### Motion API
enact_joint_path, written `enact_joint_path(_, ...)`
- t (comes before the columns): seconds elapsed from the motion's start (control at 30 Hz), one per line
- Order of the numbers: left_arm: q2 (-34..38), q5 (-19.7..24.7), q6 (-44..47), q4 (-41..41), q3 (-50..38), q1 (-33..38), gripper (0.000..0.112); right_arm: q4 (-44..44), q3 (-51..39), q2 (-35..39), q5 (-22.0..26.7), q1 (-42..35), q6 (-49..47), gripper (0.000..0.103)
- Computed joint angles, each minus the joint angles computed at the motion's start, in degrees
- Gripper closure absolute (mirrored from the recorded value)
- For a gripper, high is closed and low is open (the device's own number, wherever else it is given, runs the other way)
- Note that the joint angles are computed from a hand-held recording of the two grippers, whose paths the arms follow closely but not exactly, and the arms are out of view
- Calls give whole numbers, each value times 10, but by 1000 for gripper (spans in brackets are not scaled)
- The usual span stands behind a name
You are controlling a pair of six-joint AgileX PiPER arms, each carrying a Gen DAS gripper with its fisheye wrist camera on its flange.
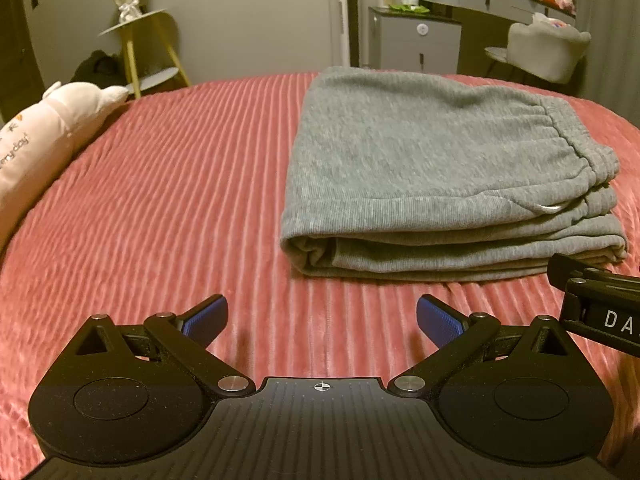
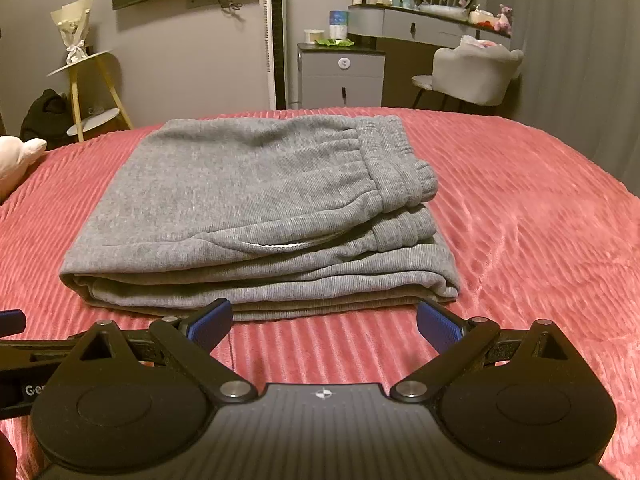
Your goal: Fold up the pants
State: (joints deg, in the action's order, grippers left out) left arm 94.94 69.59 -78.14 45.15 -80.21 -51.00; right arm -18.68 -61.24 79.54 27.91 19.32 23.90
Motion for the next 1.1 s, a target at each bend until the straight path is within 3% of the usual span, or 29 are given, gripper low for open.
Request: enact_joint_path(1.1, -6, -4, -7, 8, 5, -3, 9, -10, 4, -5, 1, 2, 23, 4)
